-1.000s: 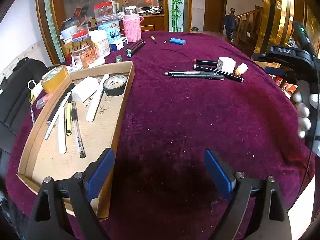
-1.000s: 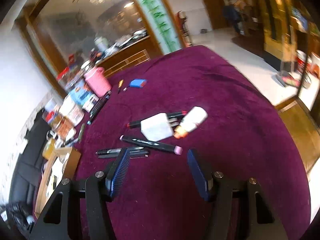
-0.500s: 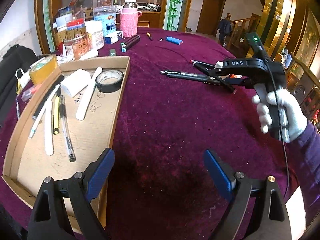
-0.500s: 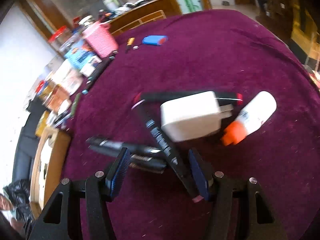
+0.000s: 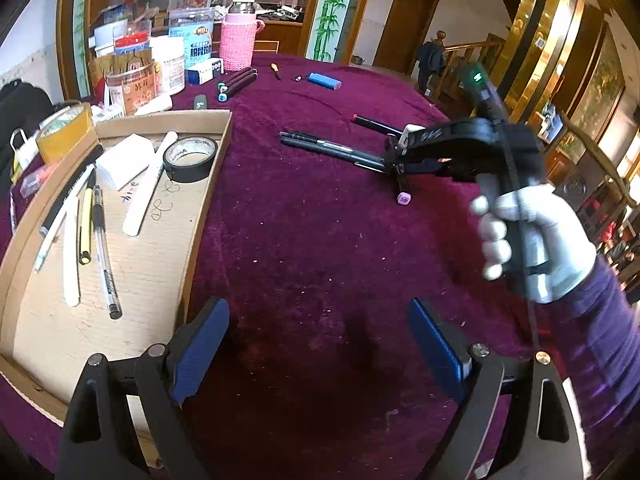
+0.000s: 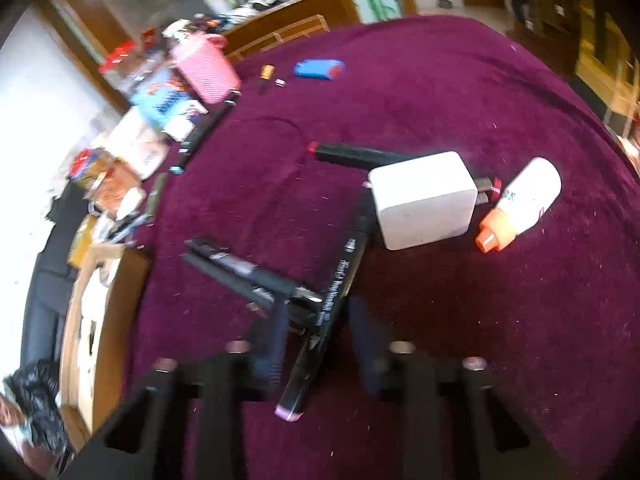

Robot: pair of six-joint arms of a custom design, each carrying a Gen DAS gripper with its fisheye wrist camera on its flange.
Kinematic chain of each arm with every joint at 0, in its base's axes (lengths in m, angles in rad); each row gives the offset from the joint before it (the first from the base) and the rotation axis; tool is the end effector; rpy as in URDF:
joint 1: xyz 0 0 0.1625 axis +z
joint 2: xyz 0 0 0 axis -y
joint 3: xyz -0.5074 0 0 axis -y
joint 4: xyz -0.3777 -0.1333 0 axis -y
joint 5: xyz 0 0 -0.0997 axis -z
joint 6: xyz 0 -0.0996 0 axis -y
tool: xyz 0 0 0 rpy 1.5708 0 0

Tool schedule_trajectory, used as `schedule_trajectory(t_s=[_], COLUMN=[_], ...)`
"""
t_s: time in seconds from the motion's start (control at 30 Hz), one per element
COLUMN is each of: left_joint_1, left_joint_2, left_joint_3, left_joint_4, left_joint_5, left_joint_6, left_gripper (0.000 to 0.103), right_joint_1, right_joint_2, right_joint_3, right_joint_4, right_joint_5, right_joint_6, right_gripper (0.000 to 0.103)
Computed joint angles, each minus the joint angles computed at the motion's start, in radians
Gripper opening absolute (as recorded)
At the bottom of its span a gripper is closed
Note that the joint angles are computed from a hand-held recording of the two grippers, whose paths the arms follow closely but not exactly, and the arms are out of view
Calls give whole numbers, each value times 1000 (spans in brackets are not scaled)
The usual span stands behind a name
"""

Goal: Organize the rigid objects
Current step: 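Move the right gripper toward the black markers beside the white block, then grasp the black pink-capped marker with the right gripper and lift it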

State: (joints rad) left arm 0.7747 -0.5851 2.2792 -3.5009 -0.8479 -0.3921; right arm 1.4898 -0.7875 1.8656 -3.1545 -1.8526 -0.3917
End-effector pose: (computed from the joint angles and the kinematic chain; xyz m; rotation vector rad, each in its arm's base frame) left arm -0.2115 -0.4858 0.0186 0.4006 2.5274 -0.7921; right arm 0.0510 -0.6766 0.1538 0.3193 -2.6767 0.5871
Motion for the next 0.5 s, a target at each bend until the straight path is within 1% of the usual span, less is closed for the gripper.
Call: schedule_trajectory(t_s=[0.03,0.1,0.2,0.27,0.33,0.37,0.4,0.43,0.47,0.5], left_joint_1=[4,16,23,25,28,31,36,41,51,57], left_joint_2=[-4,-16,-27,-27,-20,-10,2,17,41,55], left_joint_3=[-2,-14,-43,-75,-120,-159,-196,-239,-305,-344], left_joint_4=[3,20,44,63,85,97,109,123,151,174], left_joint_5=[-12,-38,-55,-51,-34,-21,-10,3,17,19], left_joint_6=[-6,-29,-39,-23,10,40,71,108,168,201], left_gripper=[90,90,90,90,90,90,90,90,90,90], right_joint_1=[0,5,1,-7,-33,-50,-78,-95,-110,-120], right_joint_2=[7,17,8,-7,-26,-36,-50,-57,-67,-73], right_joint_3=[2,5,26,59,99,113,131,135,135,128], right_joint_4=[-32,-76,-103,-147,-196,-202,-198,-187,-162,-133], right_joint_5=[1,-15,-26,-27,20,62,135,177,215,245], right_joint_6=[-3,-14,-22,-36,-48,-48,-40,-24,1,26], right_gripper=[25,18,18,17,17,17,17,17,17,17])
